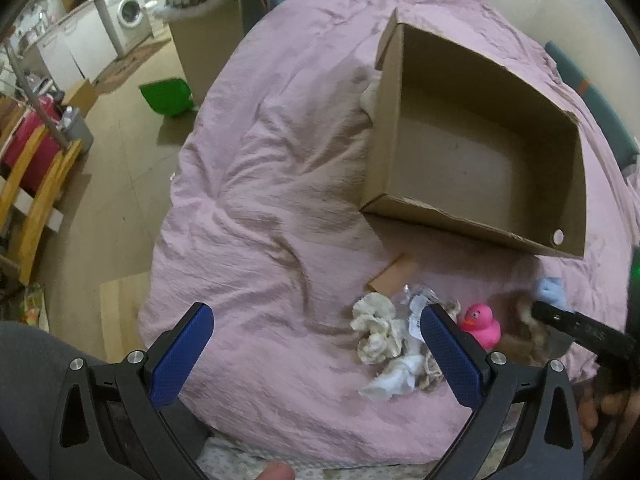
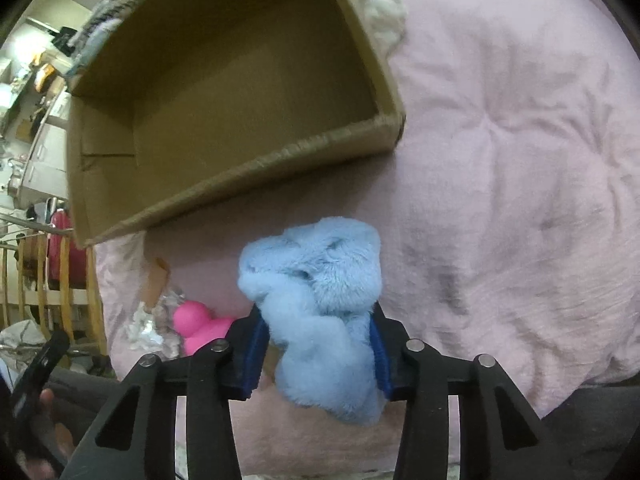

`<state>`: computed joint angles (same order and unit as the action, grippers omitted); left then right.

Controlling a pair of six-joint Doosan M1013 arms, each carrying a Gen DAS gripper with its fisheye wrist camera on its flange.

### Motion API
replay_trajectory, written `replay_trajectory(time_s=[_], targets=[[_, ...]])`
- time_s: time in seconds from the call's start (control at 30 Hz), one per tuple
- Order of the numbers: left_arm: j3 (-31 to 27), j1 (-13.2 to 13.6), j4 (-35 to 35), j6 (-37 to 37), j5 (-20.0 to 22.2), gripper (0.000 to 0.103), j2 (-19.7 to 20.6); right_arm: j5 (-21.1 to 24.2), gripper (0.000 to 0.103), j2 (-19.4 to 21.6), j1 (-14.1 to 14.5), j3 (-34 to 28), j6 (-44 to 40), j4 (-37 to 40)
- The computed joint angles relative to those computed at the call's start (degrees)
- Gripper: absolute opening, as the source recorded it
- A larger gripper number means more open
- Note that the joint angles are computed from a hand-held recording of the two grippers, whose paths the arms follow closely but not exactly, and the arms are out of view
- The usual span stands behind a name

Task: Organize soft objects
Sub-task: 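Grasp the light-blue plush with the right tool while the left tool grasps a white scrunchie, then carry the blue plush into the box with the right tool while the left drops the scrunchie in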

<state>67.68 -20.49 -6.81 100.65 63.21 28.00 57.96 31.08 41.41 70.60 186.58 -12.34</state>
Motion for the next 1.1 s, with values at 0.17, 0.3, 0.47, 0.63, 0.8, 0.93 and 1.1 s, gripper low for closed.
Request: replay_trajectory(time_s=[0.17,0.3,0.47,0.63,0.8,0.93,1.1], targets=[[-3.07,-0.23,1.34,-0.64,3.42,0.093,2.47,-1.44,0.046,-2.02,1.15,0.92,2.85,-6.47],[-4.93,-0.83,-0.27,0.98,9.25,0.080,4.72,-1.88,0.046,-2.47,1.46,1.07,4.20,-8.92],[-5.36,-1.34,-1.58,0.83,13.68,0.059,6.75,-2.38,0.046,-2.41,1.25,1.15,3.44,-8.70],[-4.60,-1.04,-4.76,2.81,15.08,0.022,6.84,-1.18,0.046,-0.89,1.59,-0.68,1.38,-7.90],[-3.49,0.05,-9.02,3.08,14.59,0.009,5.60,-1.04,0.046,-0.38,1.36,-1.40,0.16,-7.16],[-1.29,0.73,-9.91,4.76,11.17,0.008,3.15,-0.97,0.046,-0.39,1.36,-1.47,-0.40,-6.83],[-0.01,1.67,-10.92,6.47,6.39,0.008,0.51,-1.46,0.046,-0.72,1.73,-1.35,-0.61,-8.18]])
